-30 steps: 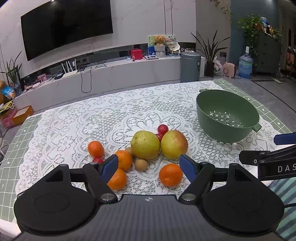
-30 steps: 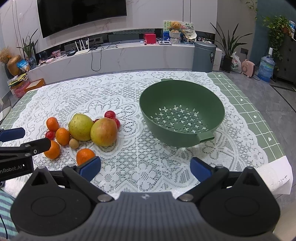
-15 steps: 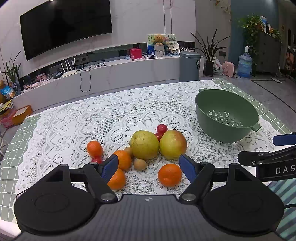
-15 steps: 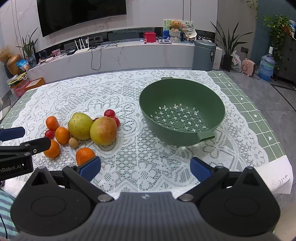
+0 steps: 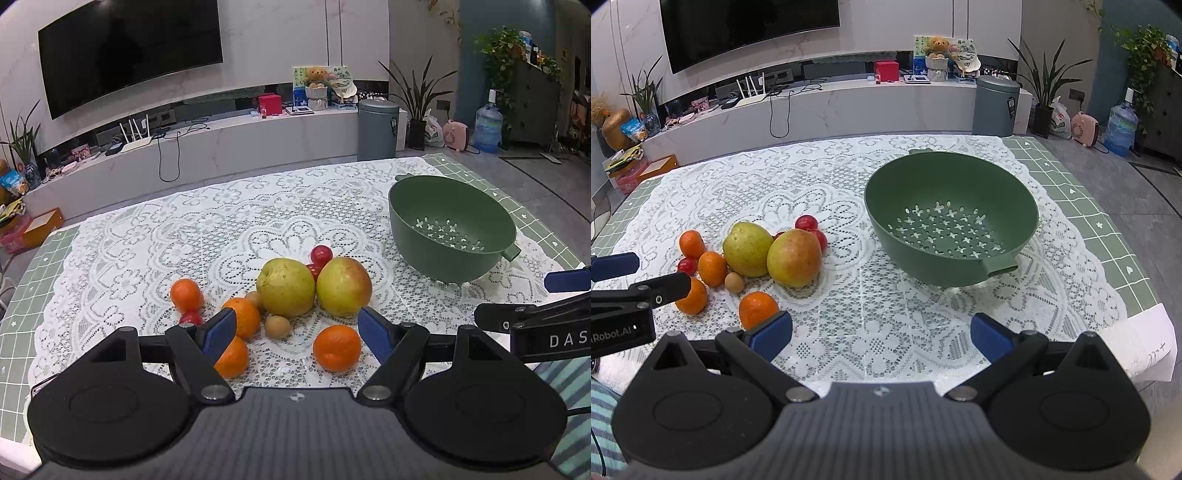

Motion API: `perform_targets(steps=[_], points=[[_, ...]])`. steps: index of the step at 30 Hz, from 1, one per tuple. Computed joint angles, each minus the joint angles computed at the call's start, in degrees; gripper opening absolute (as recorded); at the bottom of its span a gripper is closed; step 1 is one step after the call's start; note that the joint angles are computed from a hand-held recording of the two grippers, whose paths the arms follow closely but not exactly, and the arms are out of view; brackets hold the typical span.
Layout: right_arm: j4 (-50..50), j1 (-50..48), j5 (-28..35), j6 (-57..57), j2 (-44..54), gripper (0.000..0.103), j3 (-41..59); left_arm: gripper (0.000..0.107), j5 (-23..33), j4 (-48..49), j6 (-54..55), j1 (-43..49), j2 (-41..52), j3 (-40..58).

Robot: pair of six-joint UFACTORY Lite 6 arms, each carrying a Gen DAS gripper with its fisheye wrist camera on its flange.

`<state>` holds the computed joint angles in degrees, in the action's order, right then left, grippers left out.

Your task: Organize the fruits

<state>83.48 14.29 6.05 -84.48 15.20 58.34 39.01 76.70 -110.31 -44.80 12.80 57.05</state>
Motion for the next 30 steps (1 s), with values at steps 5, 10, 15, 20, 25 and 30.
perform_targets(steps=[5, 10, 15, 20, 25, 30], points=[[-1.88, -0.12, 0.04, 2.03, 0.49, 0.099, 0.16, 0.088, -0.32, -0.17, 0.11, 0.16, 0.15, 0.0], [-4.02, -0.15, -0.01, 4.34, 0.87, 0.099, 0.52, 0.088, -0.87, -0.36, 0.39, 0.48, 0.29, -0.04], [-7.67, -0.19, -0.01, 8.17, 1.21, 0.099, 0.77, 0.088, -1.38, -0.65, 0.78, 0.91, 0.56, 0.17], [-10.32, -0.22, 0.07, 10.81, 1.3, 0.099, 0.91, 0.088, -1.58, -0.7, 0.89, 1.05, 0.72, 0.24], [-10.66, -0.2, 0.06, 11.19, 1.28, 0.099, 0.89, 0.088, -1.76, -0.81, 1.02, 1.19, 0.85, 0.28], [-11.95, -0.16, 0.04, 12.55, 1.62, 0.099, 1.05, 0.088, -1.7, -0.91, 1.01, 1.03, 0.87, 0.3]])
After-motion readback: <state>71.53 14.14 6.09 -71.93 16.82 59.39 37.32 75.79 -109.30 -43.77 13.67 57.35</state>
